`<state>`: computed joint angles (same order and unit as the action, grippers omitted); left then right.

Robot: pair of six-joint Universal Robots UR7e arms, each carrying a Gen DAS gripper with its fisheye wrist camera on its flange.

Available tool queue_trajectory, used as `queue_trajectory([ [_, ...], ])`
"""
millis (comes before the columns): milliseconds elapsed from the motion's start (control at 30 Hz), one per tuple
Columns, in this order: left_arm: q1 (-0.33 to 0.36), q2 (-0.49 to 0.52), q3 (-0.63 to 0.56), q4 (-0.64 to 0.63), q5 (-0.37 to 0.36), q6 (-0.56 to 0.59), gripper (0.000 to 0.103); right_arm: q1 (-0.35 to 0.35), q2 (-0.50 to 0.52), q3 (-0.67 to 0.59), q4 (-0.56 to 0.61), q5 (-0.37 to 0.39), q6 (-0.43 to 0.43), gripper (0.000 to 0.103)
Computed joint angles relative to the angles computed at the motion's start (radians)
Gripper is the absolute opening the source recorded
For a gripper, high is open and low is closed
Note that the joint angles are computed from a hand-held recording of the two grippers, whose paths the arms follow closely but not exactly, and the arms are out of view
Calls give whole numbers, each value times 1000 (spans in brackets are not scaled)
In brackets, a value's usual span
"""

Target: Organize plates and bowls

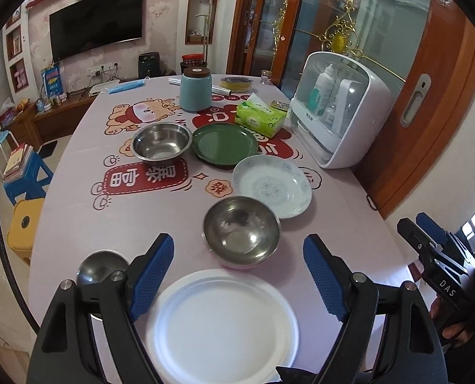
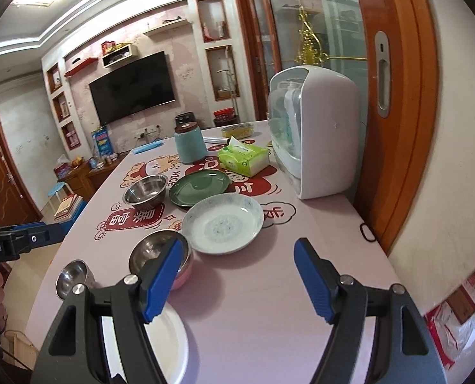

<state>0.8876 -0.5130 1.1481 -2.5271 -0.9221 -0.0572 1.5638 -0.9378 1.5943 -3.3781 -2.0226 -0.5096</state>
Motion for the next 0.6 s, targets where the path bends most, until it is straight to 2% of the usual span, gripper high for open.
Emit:
queue_trajectory([
  [367, -14, 183, -273, 156, 44, -88, 82, -91, -24, -148, 280, 166, -53, 72],
  [433, -11, 225, -347, 200, 56, -99, 82, -108, -18, -190, 345, 202, -70, 72],
  [533, -4, 294, -475, 288, 73, -120, 82, -120, 9, -262, 415, 212, -97, 72],
  [600, 3, 357, -601, 383, 95, -137, 82, -127, 27, -305, 463, 220, -107, 72],
])
